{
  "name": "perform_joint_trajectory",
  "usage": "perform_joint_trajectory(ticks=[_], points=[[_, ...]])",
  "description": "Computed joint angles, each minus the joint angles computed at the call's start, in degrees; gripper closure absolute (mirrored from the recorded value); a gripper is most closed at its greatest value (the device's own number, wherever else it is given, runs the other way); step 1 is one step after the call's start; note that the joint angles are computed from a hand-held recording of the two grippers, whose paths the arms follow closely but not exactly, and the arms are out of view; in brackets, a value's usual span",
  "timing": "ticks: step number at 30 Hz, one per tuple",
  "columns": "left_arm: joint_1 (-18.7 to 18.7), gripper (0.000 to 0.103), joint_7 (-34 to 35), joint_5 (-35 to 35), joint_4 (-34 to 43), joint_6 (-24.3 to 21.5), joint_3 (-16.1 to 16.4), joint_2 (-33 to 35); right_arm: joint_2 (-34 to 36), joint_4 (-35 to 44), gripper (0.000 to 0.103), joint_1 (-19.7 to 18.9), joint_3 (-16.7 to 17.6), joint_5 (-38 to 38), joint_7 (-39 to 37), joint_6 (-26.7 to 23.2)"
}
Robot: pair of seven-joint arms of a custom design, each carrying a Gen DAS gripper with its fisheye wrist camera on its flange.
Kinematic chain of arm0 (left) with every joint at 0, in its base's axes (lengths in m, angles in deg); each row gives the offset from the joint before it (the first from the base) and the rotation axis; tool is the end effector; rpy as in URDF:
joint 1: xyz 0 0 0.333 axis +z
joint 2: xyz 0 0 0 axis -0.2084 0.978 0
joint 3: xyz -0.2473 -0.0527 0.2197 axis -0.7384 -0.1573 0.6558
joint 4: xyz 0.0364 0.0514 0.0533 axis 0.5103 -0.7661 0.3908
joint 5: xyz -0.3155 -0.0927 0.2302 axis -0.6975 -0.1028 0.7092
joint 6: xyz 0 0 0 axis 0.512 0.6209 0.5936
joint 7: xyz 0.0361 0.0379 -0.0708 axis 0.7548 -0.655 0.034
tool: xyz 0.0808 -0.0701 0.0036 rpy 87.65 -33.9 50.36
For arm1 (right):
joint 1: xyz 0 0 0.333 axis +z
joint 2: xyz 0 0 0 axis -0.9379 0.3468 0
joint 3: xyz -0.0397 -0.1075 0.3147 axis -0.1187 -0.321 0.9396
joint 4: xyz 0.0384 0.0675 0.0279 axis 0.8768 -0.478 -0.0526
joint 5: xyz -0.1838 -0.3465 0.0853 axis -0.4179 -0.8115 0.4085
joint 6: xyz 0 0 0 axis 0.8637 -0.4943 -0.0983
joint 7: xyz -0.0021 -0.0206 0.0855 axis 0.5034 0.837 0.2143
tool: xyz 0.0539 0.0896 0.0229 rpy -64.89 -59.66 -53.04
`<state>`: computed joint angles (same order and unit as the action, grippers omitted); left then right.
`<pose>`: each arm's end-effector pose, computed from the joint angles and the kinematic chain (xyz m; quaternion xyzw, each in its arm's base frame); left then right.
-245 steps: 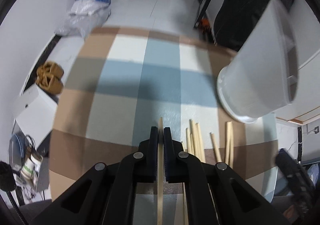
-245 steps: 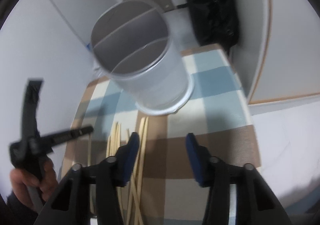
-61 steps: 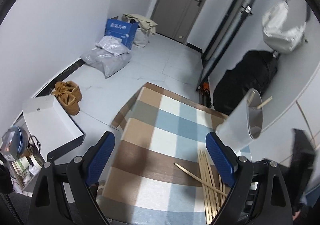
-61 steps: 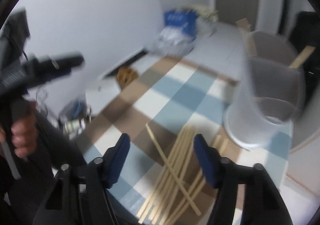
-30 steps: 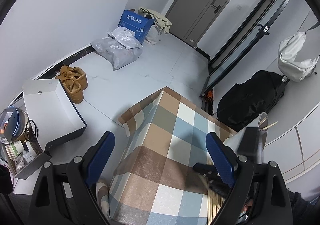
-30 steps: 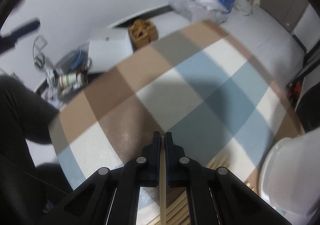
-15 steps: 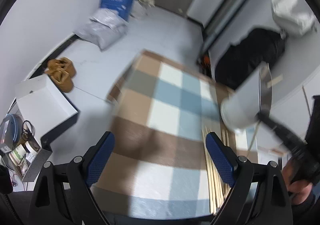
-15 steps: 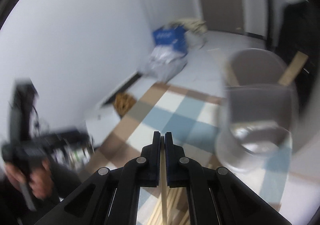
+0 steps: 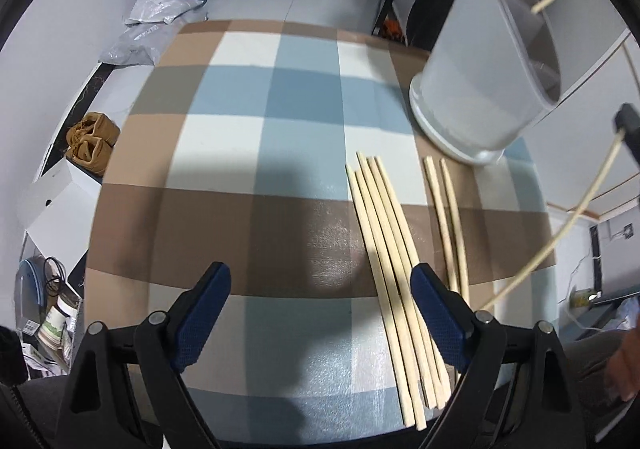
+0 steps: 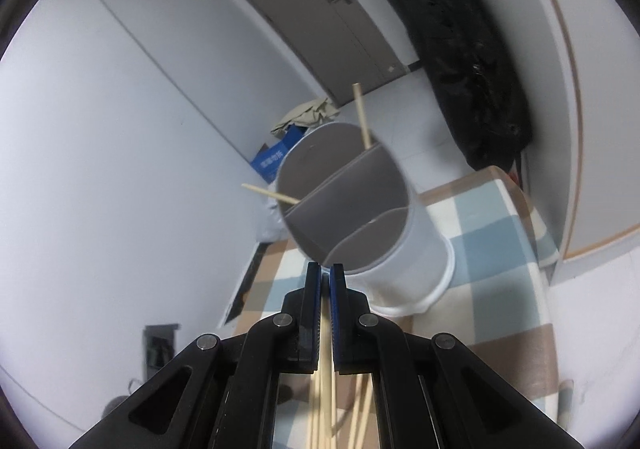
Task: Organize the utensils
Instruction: 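Lower the left gripper and grasp one wooden stick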
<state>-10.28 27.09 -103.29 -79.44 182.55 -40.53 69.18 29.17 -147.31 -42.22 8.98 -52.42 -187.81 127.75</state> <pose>0.6989 -0.0887 0.5221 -0.5210 0.8328 -0.1865 0.0118 0.5648 0.3477 0.5765 -0.4306 0.7444 -0.1490 0.4881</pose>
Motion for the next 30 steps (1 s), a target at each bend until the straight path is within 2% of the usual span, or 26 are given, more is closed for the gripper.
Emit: perform_joint_trajectory(ticks=[2,6,9,22,26,30], points=[[-0.61,0.021,-0.84,1.63,-0.08,-0.23,0.3,0.19,-0.96,-1.39,0.1,-0.45,-0.58,-1.02,1.39,1.1],[-1.59,0.025,-2.17,4.36,-0.97,0.19,0.59,0.08,-2.7,-2.9,0.1,-0.8,-0.05,-4.75,4.75,0.23],[-2.46,0.025,-2.46,7.02,-3.26,2.85,0.78,-1.22,-3.73,-3.56,0.1,-1.22,1.51,-5.64,4.75,-2.18],[-3.4,0.025,-5.26,10.98,-6.84,5.53,1.11,-3.52,-4.66,-3.95,0.1,-3.3,3.45,-10.05,8.13,-1.83],[-3.75,0.026,-6.7,11.58,-3.5,4.25,1.19,-1.1,-4.44,-3.48,0.1,-3.27,3.58,-9.98,7.57,-2.22],[-4.25,0.038,-7.66,12.32,0.17,3.13,1.02,1.27,-4.07,-3.08,0.1,-3.12,3.64,-8.87,5.63,-2.38]])
